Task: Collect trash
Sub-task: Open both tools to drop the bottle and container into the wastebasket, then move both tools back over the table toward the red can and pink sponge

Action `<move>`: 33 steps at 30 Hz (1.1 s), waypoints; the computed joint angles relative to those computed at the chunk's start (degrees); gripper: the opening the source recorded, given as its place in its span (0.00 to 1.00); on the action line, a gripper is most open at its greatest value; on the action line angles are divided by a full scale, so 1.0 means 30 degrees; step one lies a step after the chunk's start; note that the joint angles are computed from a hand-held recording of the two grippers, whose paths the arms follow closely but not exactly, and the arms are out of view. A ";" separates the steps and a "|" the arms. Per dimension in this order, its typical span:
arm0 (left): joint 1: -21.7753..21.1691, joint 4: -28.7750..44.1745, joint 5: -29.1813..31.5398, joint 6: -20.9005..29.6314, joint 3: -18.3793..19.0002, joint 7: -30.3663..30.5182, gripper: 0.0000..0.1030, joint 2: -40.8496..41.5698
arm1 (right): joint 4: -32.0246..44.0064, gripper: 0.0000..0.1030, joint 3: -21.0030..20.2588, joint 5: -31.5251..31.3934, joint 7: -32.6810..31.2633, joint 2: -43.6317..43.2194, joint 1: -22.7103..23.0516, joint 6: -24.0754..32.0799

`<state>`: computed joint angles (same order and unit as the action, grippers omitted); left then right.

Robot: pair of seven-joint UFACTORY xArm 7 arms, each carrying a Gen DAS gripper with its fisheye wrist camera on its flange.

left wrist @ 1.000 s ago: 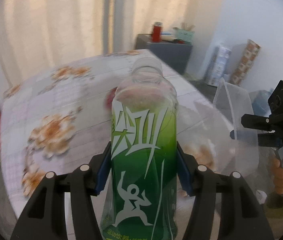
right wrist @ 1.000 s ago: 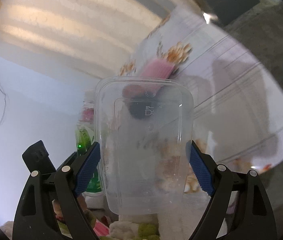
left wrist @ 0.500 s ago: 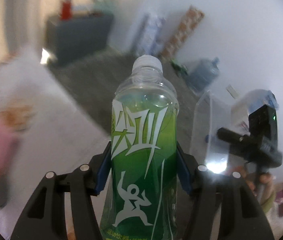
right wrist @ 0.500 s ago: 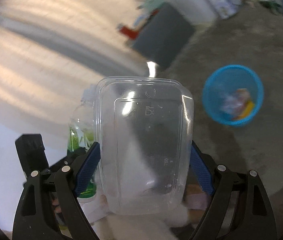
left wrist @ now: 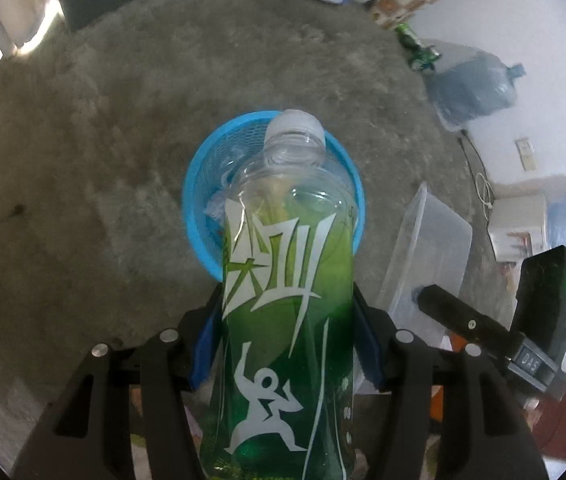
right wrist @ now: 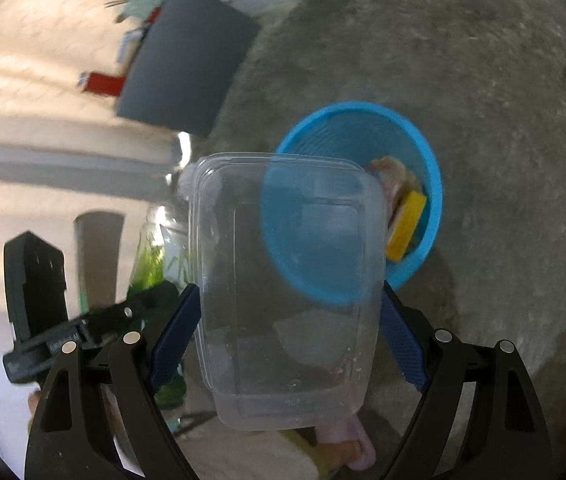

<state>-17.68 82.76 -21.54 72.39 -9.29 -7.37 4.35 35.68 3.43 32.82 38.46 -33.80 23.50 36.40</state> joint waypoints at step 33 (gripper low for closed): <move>0.0498 -0.2752 -0.0785 -0.0955 0.1795 0.1489 0.78 -0.8561 | -0.3992 0.82 0.1426 -0.2586 0.5526 -0.7717 -0.0414 0.0409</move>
<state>-16.19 74.51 -23.89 69.53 -3.91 -2.91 -21.33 23.70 7.70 25.06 55.04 -56.95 22.26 37.62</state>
